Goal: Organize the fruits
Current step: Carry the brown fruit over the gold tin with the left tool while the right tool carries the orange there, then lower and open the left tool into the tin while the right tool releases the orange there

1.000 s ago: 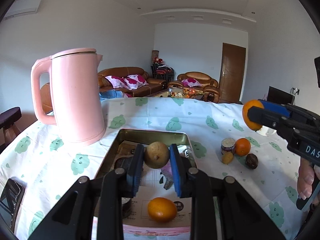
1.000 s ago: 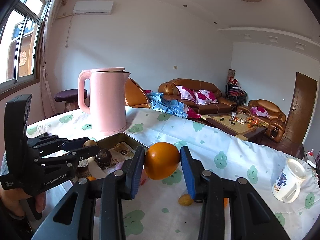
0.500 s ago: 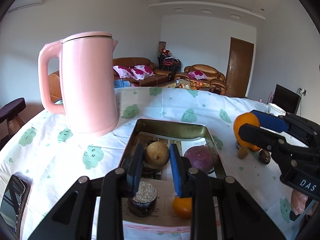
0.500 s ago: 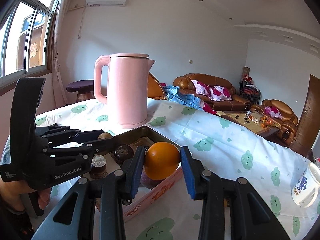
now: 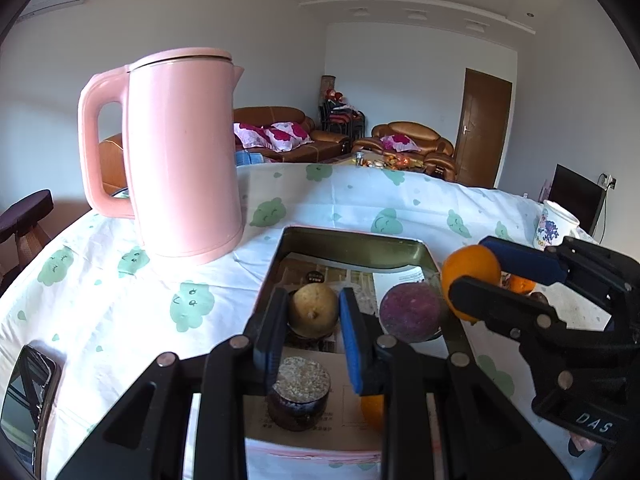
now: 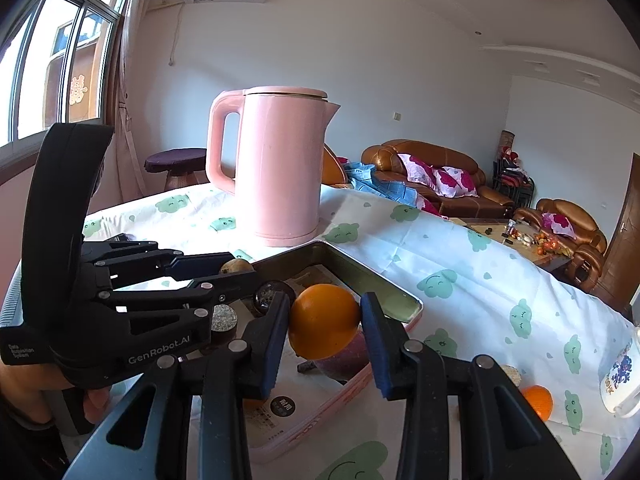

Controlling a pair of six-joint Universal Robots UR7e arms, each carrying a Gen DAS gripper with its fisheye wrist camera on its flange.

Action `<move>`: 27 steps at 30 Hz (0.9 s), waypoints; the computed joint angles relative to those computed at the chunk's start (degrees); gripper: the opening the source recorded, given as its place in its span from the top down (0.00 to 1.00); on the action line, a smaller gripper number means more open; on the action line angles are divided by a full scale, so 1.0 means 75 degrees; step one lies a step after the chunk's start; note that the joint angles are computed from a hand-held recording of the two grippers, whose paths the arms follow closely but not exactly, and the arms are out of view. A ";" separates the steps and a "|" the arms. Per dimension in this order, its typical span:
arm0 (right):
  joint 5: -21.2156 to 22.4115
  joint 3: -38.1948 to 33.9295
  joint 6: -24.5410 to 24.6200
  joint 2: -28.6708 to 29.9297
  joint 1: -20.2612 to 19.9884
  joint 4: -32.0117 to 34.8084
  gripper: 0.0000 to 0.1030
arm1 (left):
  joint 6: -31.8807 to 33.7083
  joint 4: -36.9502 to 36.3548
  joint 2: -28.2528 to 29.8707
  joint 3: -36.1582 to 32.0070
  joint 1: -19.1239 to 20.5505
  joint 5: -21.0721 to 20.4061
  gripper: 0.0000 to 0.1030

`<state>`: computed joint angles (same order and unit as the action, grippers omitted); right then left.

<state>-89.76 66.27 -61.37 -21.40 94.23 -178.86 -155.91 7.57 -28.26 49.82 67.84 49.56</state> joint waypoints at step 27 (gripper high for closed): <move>-0.0485 -0.0351 -0.0180 0.0312 0.0007 0.0602 0.62 | -0.0431 0.1273 0.0537 -0.1090 0.0082 -0.0022 0.73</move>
<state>-93.40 63.63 -62.72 -19.06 94.28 -174.35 -159.13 17.12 -24.23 41.65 68.45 49.39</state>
